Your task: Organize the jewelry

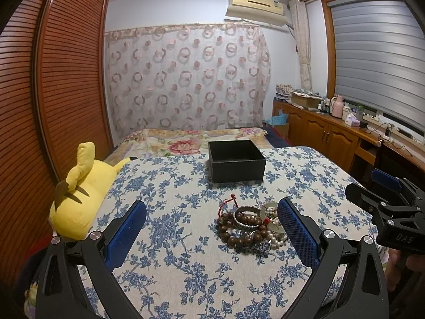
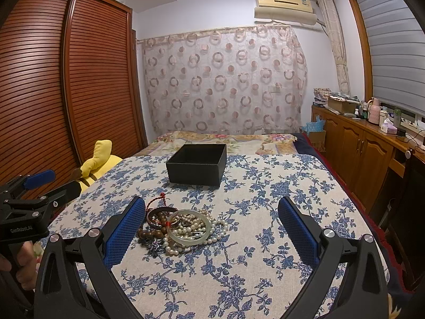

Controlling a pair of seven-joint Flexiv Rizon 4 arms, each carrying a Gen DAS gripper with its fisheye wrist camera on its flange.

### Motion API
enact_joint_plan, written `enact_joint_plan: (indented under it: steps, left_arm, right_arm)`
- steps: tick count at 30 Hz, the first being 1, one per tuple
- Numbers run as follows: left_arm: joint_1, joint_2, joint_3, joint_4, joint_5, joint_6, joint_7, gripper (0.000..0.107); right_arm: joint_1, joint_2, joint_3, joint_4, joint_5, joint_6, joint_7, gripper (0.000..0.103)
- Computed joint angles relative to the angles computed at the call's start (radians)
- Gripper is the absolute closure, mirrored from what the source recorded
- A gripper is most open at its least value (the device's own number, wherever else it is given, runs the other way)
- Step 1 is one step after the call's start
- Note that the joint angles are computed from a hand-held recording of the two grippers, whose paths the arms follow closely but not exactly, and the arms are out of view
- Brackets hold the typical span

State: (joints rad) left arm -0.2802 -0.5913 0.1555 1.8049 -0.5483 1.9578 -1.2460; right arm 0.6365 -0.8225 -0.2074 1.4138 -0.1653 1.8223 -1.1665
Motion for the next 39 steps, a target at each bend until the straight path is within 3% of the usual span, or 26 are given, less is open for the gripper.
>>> enact_joint_plan:
  steps: [8,16,25,30,34,39]
  left_arm:
    - [0.029,0.012,-0.023,-0.001,0.028,-0.038,-0.005,0.011]
    - [0.162,-0.013,-0.134,-0.012,0.166,-0.089,-0.062,0.011]
    - [0.327,-0.05,-0.28,-0.044,0.299,-0.16,-0.101,0.011]
    - [0.403,-0.068,-0.363,-0.054,0.342,-0.193,-0.095,0.011]
    - [0.438,-0.086,-0.404,-0.073,0.351,-0.222,-0.082,0.011]
    - [0.429,-0.098,-0.388,-0.095,0.334,-0.268,-0.07,0.011]
  right_arm:
    - [-0.022,-0.004,0.035,-0.005,-0.019,-0.012,-0.008,0.002]
    - [-0.187,-0.061,0.275,-0.084,-0.156,-0.105,-0.057,0.011]
    - [-0.308,-0.182,0.538,-0.271,-0.206,-0.329,-0.265,0.02]
    - [-0.328,-0.267,0.673,-0.441,-0.164,-0.532,-0.414,0.02]
    - [-0.302,-0.328,0.708,-0.589,-0.123,-0.676,-0.484,0.02]
    - [-0.256,-0.378,0.68,-0.721,-0.08,-0.793,-0.52,0.02]
